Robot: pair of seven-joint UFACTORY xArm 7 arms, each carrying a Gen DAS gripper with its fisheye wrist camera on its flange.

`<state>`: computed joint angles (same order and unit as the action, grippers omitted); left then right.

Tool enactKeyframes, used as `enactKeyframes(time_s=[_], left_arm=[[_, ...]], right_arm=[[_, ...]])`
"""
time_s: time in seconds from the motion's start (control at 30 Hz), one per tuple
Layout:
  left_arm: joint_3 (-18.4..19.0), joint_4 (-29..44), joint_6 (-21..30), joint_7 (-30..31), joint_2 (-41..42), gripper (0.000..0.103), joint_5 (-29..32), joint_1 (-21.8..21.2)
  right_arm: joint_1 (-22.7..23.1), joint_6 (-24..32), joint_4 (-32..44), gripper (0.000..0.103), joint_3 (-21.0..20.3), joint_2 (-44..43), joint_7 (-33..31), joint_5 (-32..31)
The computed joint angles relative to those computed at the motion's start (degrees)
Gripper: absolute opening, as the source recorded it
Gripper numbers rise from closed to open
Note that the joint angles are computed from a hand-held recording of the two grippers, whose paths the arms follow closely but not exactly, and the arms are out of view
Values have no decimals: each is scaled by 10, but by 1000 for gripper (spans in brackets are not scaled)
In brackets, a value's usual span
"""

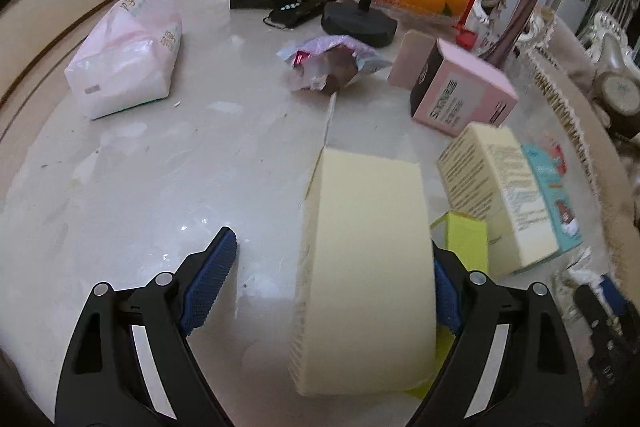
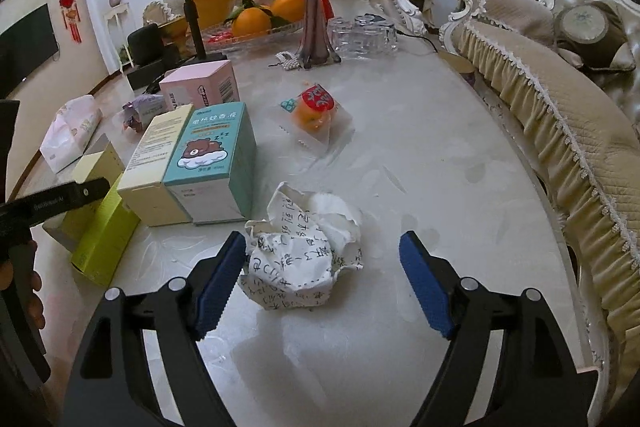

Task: Collect trash
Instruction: 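Grasp the cream box with the left tool while the right tool grasps the crumpled paper, then drop the cream box into the wastebasket with the left tool while the right drops the paper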

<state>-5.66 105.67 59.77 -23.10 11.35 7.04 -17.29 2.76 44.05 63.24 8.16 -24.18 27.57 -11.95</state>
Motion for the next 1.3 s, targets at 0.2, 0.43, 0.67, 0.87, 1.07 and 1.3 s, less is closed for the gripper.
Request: enactKeyframes(time_s=[0.2, 0.43, 0.67, 0.87, 1.07, 1.3], left_arm=[[-3, -11, 6, 28, -8, 80, 16, -3], [-1, -27, 5, 71, -24, 47, 28, 1], [-2, -110, -39, 110, -105, 46, -5, 24], [7, -244, -89, 175, -260, 46, -102, 40], [27, -417, -71, 239, -479, 46, -185, 19], [16, -564, 60, 238, -730, 47, -209, -5]], right_arm=[[12, 9, 11, 75, -9, 16, -18, 24], [15, 15, 10, 44, -12, 10, -10, 46], [28, 7, -15, 43, -5, -52, -18, 59], [46, 14, -54, 44, 18, -143, -21, 69], [126, 42, -152, 44, 55, -308, -12, 136], [211, 139, -192, 44, 130, -430, 51, 214]])
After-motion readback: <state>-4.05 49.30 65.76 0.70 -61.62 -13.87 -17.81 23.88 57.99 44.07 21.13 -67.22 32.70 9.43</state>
